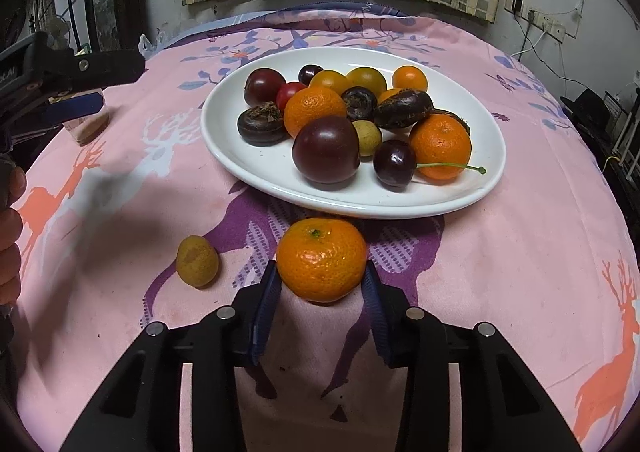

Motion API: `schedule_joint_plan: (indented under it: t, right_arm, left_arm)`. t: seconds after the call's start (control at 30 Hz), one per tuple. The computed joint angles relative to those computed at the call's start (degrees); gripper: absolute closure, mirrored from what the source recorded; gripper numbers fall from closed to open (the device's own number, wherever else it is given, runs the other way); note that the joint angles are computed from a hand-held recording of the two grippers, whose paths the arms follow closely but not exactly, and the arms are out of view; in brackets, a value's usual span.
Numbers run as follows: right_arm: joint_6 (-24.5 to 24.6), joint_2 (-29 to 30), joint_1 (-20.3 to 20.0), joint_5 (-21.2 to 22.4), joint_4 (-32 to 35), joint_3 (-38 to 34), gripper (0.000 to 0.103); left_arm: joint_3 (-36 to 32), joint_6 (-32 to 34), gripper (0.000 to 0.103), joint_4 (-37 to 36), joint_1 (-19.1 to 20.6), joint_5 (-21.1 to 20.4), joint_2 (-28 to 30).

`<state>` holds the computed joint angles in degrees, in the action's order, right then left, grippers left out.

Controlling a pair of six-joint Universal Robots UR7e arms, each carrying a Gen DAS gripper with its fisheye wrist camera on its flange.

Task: Organize fruits
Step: 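Grasp a mandarin with the right tool while the left tool grasps a small yellow fruit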

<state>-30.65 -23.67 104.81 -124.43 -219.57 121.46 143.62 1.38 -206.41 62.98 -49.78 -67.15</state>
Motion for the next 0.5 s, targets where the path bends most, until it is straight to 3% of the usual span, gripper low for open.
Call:
schedule_joint_plan:
  t: [0.17, 0.5]
  right_arm:
    - [-0.61, -1.51, -0.01, 3.76, -0.83, 1.84, 0.061]
    - [3.38, -6.7, -2.49, 13.52, -3.29, 6.56, 0.062]
  left_arm:
    - [-0.17, 0.33, 0.007, 0.08, -0.12, 0.93, 0.39]
    - [-0.82, 0.15, 0.007, 3.02, 0.82, 0.81, 0.4]
